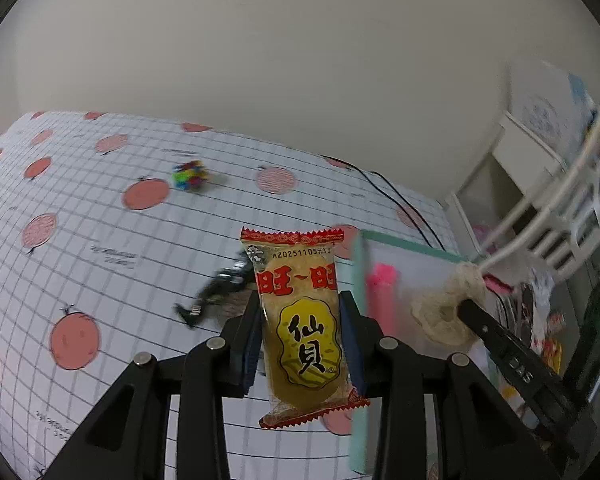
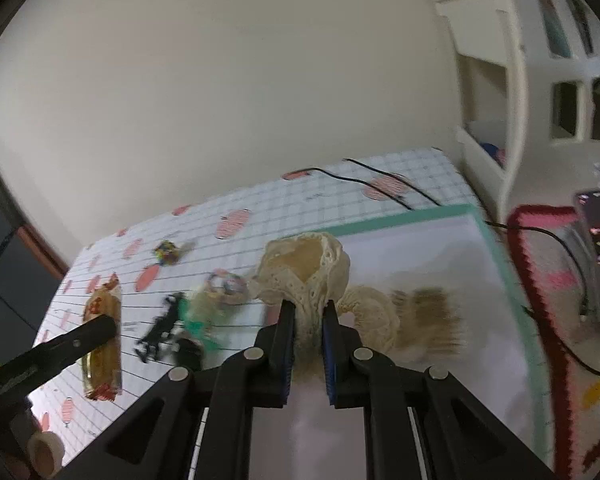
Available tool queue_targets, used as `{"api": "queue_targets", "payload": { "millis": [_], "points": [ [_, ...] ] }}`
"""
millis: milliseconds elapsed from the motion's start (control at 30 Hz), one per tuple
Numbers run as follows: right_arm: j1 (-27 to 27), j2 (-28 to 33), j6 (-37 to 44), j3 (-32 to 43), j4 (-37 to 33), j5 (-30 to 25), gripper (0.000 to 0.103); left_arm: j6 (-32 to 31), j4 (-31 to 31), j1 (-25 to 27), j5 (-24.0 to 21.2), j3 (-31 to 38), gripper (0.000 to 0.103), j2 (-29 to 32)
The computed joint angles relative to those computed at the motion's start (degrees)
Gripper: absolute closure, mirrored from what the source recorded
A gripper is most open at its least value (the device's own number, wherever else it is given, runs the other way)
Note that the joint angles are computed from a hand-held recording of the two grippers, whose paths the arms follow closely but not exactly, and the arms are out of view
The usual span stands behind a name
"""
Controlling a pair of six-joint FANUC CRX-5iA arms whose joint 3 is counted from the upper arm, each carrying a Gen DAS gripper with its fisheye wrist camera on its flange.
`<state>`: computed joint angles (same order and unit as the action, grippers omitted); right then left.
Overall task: Organize objects
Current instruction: 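Lift and carry the lace cloth and snack packet with both tools toward the box, then lower the lace cloth into the box with the right tool while the left lowers the snack packet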
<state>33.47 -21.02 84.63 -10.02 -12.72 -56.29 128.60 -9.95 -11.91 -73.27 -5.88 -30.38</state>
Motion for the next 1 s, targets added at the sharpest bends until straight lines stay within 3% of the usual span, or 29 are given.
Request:
{"api": "queue_targets", "payload": {
  "millis": [433, 1000],
  "points": [
    [-3.58, 1.87, -3.81, -0.06, 3.75, -3.33, 0.089, 2.82, -3.46, -12.51, 1.65, 3.65, 0.066, 8.52],
    [-3.94, 5.46, -3.95, 0.54, 5.58, -9.01, 0.089, 1.27, -0.75, -14.36, 1.85, 3.19, 0.066, 15.15]
  ]
}}
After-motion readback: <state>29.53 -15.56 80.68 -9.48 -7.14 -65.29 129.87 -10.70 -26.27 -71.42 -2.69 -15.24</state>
